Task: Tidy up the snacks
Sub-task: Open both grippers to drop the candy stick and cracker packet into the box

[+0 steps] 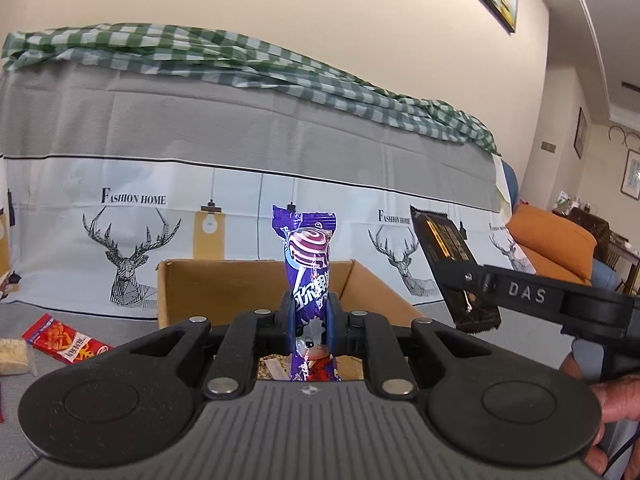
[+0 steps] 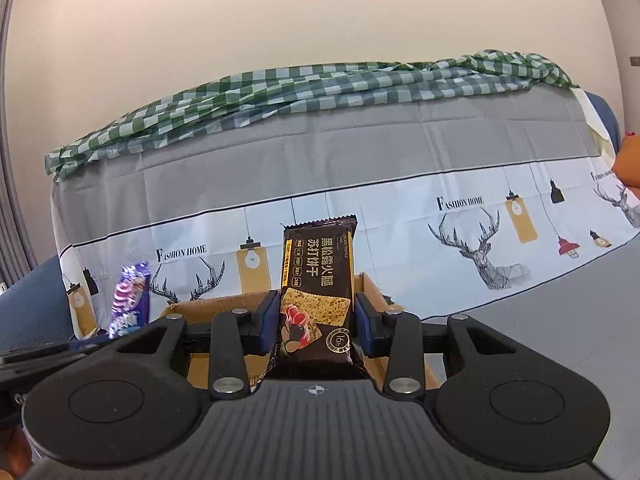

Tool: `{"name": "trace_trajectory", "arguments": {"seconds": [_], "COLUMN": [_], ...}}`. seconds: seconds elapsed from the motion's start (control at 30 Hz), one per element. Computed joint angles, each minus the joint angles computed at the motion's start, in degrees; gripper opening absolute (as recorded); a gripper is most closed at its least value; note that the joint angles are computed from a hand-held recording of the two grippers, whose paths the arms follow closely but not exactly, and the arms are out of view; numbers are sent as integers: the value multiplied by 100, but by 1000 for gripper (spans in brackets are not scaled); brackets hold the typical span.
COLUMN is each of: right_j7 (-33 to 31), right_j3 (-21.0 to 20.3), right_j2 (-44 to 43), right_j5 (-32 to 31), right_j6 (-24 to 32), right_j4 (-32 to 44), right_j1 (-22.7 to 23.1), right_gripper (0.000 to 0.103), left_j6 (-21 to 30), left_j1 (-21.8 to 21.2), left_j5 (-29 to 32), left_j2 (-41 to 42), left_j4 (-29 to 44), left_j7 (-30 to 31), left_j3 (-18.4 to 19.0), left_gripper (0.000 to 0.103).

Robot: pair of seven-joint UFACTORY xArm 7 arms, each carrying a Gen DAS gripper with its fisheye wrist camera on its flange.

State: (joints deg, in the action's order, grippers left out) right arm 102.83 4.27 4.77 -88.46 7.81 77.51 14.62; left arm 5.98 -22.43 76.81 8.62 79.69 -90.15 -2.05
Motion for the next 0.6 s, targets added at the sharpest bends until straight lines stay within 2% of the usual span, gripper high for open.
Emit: {"name": "trace_trajectory", "arguments": {"seconds": [0.1, 0.6], "right_j7": [111, 143], "right_j3": [9, 64], "right_j2": [-38, -31], "right_j5": [-110, -225], "right_j6": [38, 179], "right_j4": [-38, -11], "right_j1": [2, 28], "right_gripper": [41, 41], "left_j6": [22, 15], "left_j1": [-17, -36], "left_j5": [102, -264], "left_j2": [10, 29], "left_j4": [23, 8], "left_j7": [-25, 346], "left_j3": [-5, 24], "left_gripper": [15, 15]}}
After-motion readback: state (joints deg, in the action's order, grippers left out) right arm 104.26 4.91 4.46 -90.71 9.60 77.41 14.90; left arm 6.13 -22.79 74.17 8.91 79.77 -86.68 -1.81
